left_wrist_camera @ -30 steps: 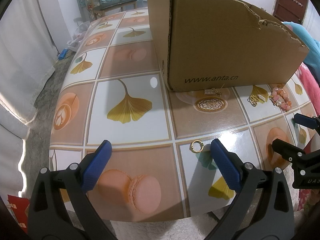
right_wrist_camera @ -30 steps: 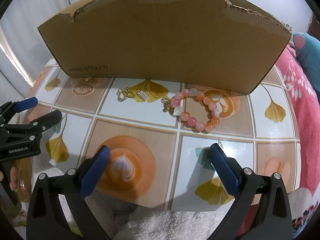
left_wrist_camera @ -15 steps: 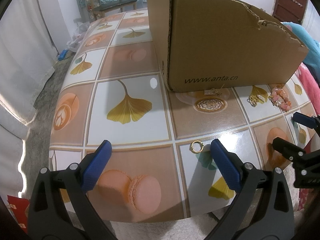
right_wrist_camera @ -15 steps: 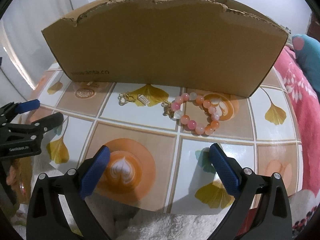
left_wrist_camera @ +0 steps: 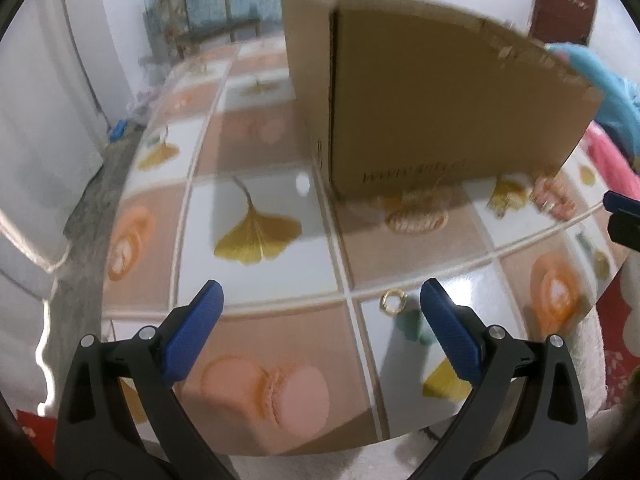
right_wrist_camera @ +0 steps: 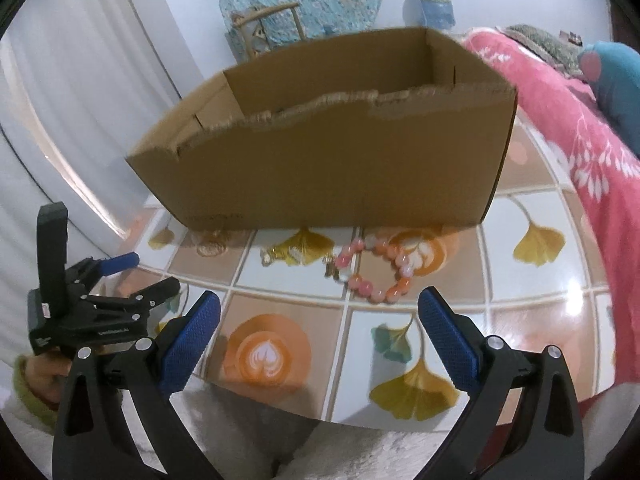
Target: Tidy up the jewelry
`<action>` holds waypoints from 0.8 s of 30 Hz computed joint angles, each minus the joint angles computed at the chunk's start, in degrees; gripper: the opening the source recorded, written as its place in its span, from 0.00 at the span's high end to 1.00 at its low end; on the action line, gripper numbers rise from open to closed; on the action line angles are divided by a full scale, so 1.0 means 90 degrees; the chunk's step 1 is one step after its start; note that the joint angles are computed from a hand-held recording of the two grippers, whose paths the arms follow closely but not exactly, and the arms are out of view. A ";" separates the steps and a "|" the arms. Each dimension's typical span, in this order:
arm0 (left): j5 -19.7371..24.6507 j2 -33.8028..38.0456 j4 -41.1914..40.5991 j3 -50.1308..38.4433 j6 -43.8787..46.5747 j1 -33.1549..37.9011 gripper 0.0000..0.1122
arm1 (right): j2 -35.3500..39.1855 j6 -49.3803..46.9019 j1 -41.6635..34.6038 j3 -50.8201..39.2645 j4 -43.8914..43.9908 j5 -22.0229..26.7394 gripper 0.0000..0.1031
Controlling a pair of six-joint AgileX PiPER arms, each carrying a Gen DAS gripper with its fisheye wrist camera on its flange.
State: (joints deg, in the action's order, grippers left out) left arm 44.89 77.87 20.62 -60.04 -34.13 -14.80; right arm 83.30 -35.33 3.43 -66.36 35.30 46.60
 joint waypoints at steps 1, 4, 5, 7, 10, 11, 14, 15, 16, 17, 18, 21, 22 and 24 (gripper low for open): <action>-0.0193 -0.0104 0.0108 0.0048 -0.0075 0.0011 0.15 | -0.0074 -0.0006 0.0023 0.0020 0.0050 -0.0041 0.07; -0.0453 -0.0121 0.0399 -0.0062 -0.0288 0.0136 0.15 | 0.0053 -0.0296 -0.0295 -0.0228 0.0437 -0.0069 0.07; -0.0447 -0.0059 0.0471 -0.0156 -0.0340 0.0184 0.15 | 0.0164 -0.0343 -0.0388 -0.0356 0.0544 -0.0062 0.07; -0.0554 0.0074 0.0433 -0.0342 -0.0262 0.0371 0.15 | 0.0409 -0.0271 -0.0440 -0.0595 0.0677 -0.0072 0.08; -0.0669 0.0245 0.0264 -0.0561 -0.0007 0.0611 0.15 | 0.0733 -0.0228 -0.0475 -0.0911 0.0857 0.0012 0.18; -0.0689 0.0306 0.0226 -0.0629 0.0070 0.0672 0.15 | 0.0863 -0.0210 -0.0441 -0.1022 0.0891 0.0017 0.24; -0.0720 0.0442 0.0217 -0.0771 0.0166 0.0750 0.15 | 0.1118 -0.0097 -0.0418 -0.1277 0.0810 0.0106 0.37; -0.0728 0.0408 0.0237 -0.0738 0.0156 0.0755 0.15 | 0.1185 -0.0092 -0.0412 -0.1338 0.0819 0.0127 0.41; -0.0760 0.0477 0.0241 -0.0795 0.0176 0.0778 0.15 | 0.1232 -0.0065 -0.0405 -0.1394 0.0811 0.0143 0.43; -0.0772 0.0426 0.0270 -0.0742 0.0153 0.0766 0.15 | 0.1294 -0.0074 -0.0398 -0.1448 0.0832 0.0155 0.46; -0.0781 0.0439 0.0289 -0.0757 0.0148 0.0768 0.15 | 0.1319 -0.0067 -0.0388 -0.1473 0.0843 0.0160 0.47; -0.0861 0.0453 0.0214 -0.0755 0.0270 0.0826 0.15 | 0.1442 -0.0037 -0.0366 -0.1594 0.0880 0.0159 0.47; -0.0878 0.0488 0.0192 -0.0782 0.0284 0.0848 0.15 | 0.1492 -0.0046 -0.0371 -0.1645 0.0915 0.0169 0.47; -0.0899 0.0505 0.0159 -0.0794 0.0315 0.0861 0.15 | 0.1489 -0.0059 -0.0363 -0.1627 0.0952 0.0144 0.47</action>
